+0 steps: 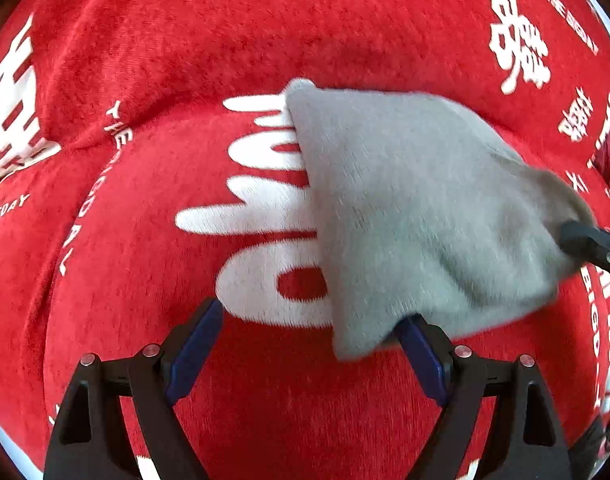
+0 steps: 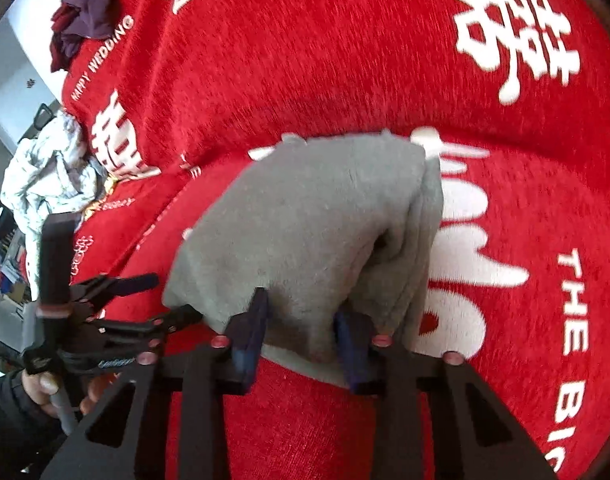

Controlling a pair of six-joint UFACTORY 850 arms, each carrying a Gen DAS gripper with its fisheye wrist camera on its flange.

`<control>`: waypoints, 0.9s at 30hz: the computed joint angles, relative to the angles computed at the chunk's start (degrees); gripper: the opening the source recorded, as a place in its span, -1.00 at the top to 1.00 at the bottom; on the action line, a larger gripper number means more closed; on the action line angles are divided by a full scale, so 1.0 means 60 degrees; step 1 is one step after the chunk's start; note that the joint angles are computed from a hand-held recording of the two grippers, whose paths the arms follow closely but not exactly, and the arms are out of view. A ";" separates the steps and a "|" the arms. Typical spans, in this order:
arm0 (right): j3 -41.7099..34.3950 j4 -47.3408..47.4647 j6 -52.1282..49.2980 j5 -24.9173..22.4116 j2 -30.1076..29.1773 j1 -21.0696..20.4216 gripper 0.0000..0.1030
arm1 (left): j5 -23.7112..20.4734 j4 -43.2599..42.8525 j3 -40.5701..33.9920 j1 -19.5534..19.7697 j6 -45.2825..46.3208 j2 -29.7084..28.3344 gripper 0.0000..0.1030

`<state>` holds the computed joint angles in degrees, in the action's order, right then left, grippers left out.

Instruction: Fold small clothes

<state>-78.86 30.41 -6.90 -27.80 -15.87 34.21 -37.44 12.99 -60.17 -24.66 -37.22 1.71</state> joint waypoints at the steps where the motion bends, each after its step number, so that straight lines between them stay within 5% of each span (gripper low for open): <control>1: -0.0054 -0.0532 0.0463 -0.0024 0.0021 0.0067 0.78 | -0.0095 0.0072 0.0045 0.0037 -0.0233 -0.0050 -0.69; 4: 0.0091 -0.1324 0.1594 -0.0510 -0.0003 0.0014 0.85 | 0.0275 -0.1313 0.0782 0.0484 0.0013 0.0297 -0.70; 10: 0.0793 -0.0256 0.1352 -0.0544 0.0265 -0.0222 0.79 | 0.0141 -0.0860 0.1040 0.0223 0.0447 0.1011 -0.69; 13: 0.0580 -0.1690 0.2305 -0.0232 0.0513 -0.0137 0.31 | 0.0479 -0.1340 0.0883 0.0412 0.1146 0.1308 -0.69; 15: 0.0268 -0.3309 0.3378 0.0175 0.0554 -0.0010 -0.45 | 0.0662 -0.1669 0.0443 0.0587 0.1483 0.1008 -0.70; 16: 0.0113 -0.3755 0.3650 0.0345 0.0497 0.0022 -0.52 | 0.0694 -0.1835 0.0103 0.0624 0.1670 0.0668 -0.70; 18: -0.0581 -0.3604 0.3105 0.0433 0.0010 -0.0020 -0.52 | 0.0600 -0.2291 -0.0575 0.0699 0.2235 -0.0099 -0.70; 22: -0.2091 -0.2803 0.2261 -0.0591 -0.1506 -0.0045 -0.52 | -0.0266 -0.3718 -0.1623 0.0906 0.2917 -0.1712 -0.71; 23: -0.2472 -0.2684 0.2279 -0.1205 -0.1949 -0.0110 -0.52 | -0.0377 -0.4043 -0.1670 0.0965 0.3022 -0.1894 -0.96; 25: -0.2805 -0.2831 0.2792 -0.2133 -0.2594 -0.0260 -0.53 | -0.0365 -0.4419 -0.1642 0.1094 0.3010 -0.2050 -1.00; 27: -0.2375 -0.1619 0.2545 -0.1842 -0.2342 -0.0597 -0.59 | -0.0571 -0.4799 -0.1731 0.1323 0.3542 -0.1970 -1.00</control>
